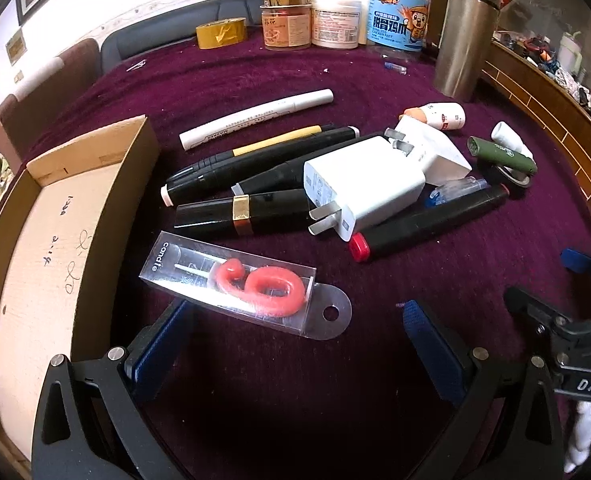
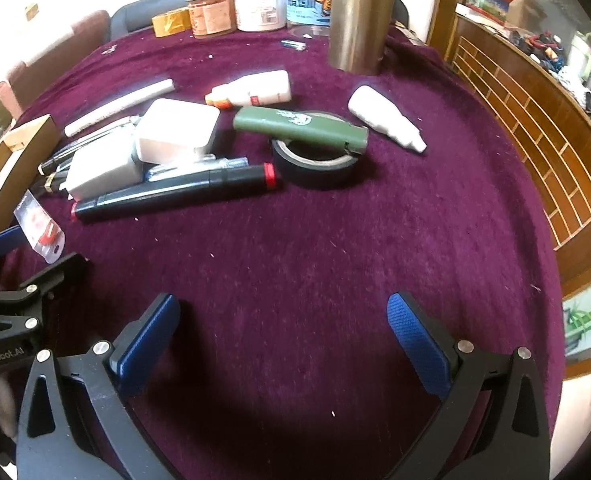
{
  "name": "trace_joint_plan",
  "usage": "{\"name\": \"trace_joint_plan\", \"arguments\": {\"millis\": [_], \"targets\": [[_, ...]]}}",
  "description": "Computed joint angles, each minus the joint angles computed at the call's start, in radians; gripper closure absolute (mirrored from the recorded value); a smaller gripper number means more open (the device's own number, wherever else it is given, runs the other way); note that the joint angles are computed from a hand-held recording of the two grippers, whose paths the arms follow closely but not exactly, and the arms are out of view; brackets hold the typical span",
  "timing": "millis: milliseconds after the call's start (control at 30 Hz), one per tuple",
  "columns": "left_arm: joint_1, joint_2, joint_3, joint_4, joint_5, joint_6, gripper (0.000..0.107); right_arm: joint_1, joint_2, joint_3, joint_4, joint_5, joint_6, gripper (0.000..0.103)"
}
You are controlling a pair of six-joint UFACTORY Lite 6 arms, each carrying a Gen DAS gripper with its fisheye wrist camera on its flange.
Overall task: Organize rigid objects
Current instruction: 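Grasp a black marker with the left gripper and lift it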
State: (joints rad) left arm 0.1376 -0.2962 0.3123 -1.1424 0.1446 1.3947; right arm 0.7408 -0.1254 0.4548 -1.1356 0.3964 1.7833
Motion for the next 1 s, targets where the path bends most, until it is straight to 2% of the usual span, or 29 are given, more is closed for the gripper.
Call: {"name": "trace_joint_plan", "arguments": {"millis": [67, 133, 233, 300, 400, 433, 500, 533, 600, 700, 833, 900, 967, 1000], "targets": [[0.006, 0.011, 0.015, 0.107, 0.015, -0.097, 0.005, 0.045, -0.027, 0.005, 0.079, 0.093, -0.018, 0.002], [0.049, 0.018, 0.038, 0.213, 0.082, -0.164, 0.006, 0.119, -0.155, -0.043, 0.036, 0.199, 0.066, 0.002], [0.218, -0.019, 0.053, 0.179, 0.312, -0.025, 0.006, 0.249, -0.429, -0.149, -0.125, 0.391, 0.284, 0.002], [0.332, -0.074, 0.052, 0.158, 0.435, 0.061, 0.006, 0.188, -0.472, -0.171, -0.258, 0.352, 0.406, 0.000], [0.448, -0.079, 0.092, 0.157, 0.548, 0.129, 0.006, -0.089, -0.271, -0.066, -0.399, 0.095, 0.465, 0.000], [0.470, -0.063, 0.115, 0.161, 0.571, 0.129, 0.006, -0.139, -0.209, -0.045, -0.494, 0.064, 0.558, 0.001], [0.474, -0.038, 0.151, 0.157, 0.566, 0.123, 0.006, -0.161, -0.134, -0.055, -0.657, 0.086, 0.765, 0.001], [0.455, -0.032, 0.160, 0.155, 0.537, 0.117, 0.006, -0.195, -0.116, -0.063, -0.726, 0.056, 0.842, 0.001], [0.399, 0.001, 0.186, 0.153, 0.484, 0.098, 0.006, -0.278, -0.185, -0.104, -0.852, -0.045, 0.958, 0.002], [0.275, 0.107, 0.257, 0.139, 0.382, 0.046, 0.006, -0.287, -0.243, -0.150, -0.828, 0.003, 0.938, 0.002], [0.129, 0.335, 0.468, 0.178, 0.273, -0.133, 0.006, -0.347, -0.179, -0.120, -1.018, -0.079, 1.119, 0.002], [0.093, 0.431, 0.554, 0.187, 0.235, -0.192, 0.006, -0.352, -0.152, -0.101, -1.037, -0.092, 1.133, 0.002], [0.061, 0.537, 0.622, 0.274, 0.208, -0.292, 0.006, -0.353, -0.145, -0.101, -1.067, -0.097, 1.159, 0.002], [0.064, 0.560, 0.638, 0.275, 0.241, -0.300, 0.007, -0.353, -0.143, -0.098, -1.085, -0.101, 1.178, 0.002]]}}
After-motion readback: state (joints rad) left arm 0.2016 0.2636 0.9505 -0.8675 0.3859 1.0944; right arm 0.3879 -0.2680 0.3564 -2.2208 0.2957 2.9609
